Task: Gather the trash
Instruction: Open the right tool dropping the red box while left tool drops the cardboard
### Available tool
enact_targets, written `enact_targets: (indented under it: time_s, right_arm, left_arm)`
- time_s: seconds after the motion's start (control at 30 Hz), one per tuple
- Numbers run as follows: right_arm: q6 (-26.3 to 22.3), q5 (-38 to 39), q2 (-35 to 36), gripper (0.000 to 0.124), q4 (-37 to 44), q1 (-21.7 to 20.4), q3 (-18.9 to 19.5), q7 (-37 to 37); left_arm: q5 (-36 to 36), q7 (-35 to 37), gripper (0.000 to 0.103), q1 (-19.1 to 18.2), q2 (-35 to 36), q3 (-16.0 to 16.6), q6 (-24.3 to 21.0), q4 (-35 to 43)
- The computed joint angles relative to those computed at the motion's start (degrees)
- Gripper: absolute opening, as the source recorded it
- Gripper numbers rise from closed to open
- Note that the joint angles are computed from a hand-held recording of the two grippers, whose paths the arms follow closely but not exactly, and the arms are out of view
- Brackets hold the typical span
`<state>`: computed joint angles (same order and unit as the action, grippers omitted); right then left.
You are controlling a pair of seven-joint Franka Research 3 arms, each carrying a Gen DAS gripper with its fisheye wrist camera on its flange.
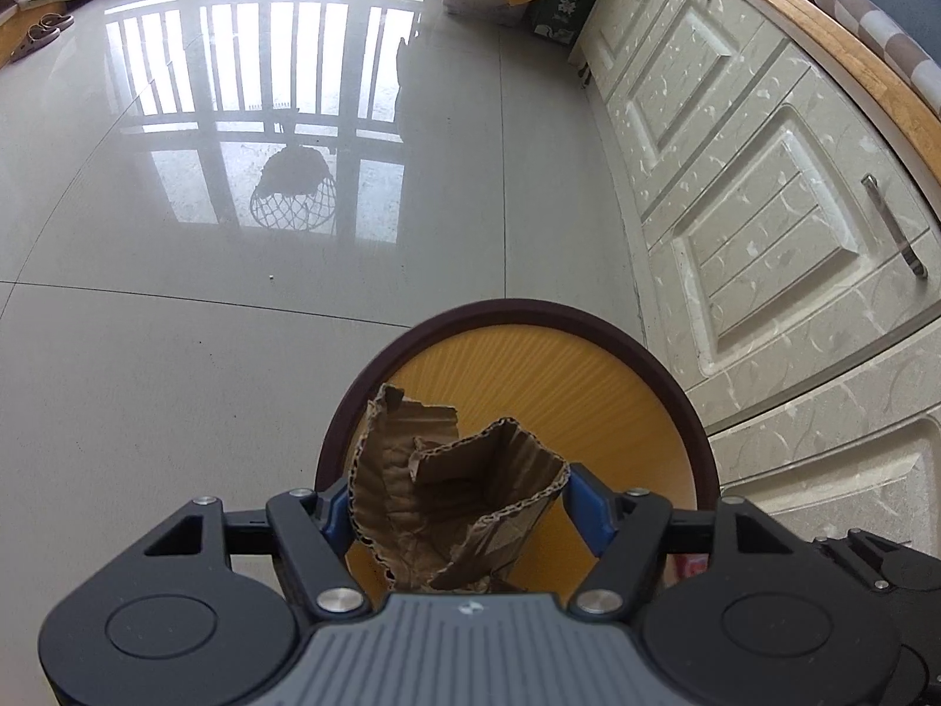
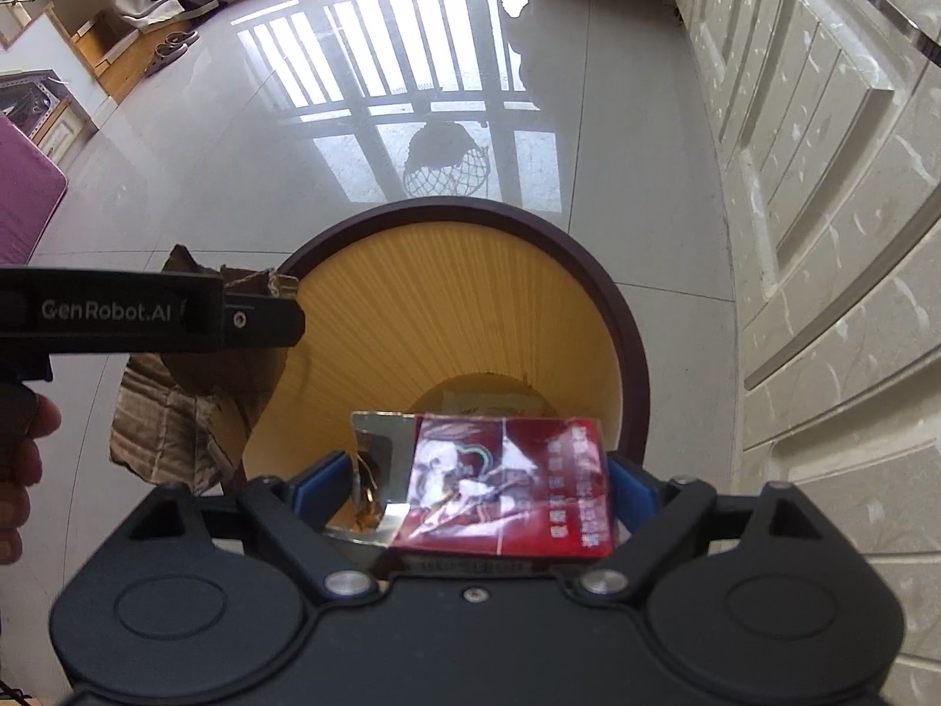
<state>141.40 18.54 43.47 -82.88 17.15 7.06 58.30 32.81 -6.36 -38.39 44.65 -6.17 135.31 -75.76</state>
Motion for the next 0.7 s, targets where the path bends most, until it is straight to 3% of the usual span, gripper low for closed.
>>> enact_targets:
  time_s: [0.27, 0.37, 0.4, 0.7]
  right_arm:
    - [-0.9, -3.7, -1.5, 0.103, -1.1, 1.0, -0.9, -5.1]
    - [-0.8, -4.8, -1.6, 0.103, -1.0, 1.6, -1.6, -5.1]
    - [-0.7, -4.9, -1.5, 0.103, -0.9, 1.7, -1.8, -4.5]
    - [0.2, -6.8, -1.2, 0.103, -0.7, 1.9, -2.7, -3.0]
  left_arm:
    - [0.5, 0.1, 0.077, -0.4, 1.2, 0.5, 3.4, 0.9]
    - [0.5, -0.8, 0.092, -0.5, 1.8, 0.8, 5.2, 1.6]
    - [-0.2, -0.1, 0.097, -0.4, 2.2, 0.4, 4.0, 2.5]
    - [-6.0, 9.1, 0.103, 0.1, 5.0, -1.7, -7.9, 8.5]
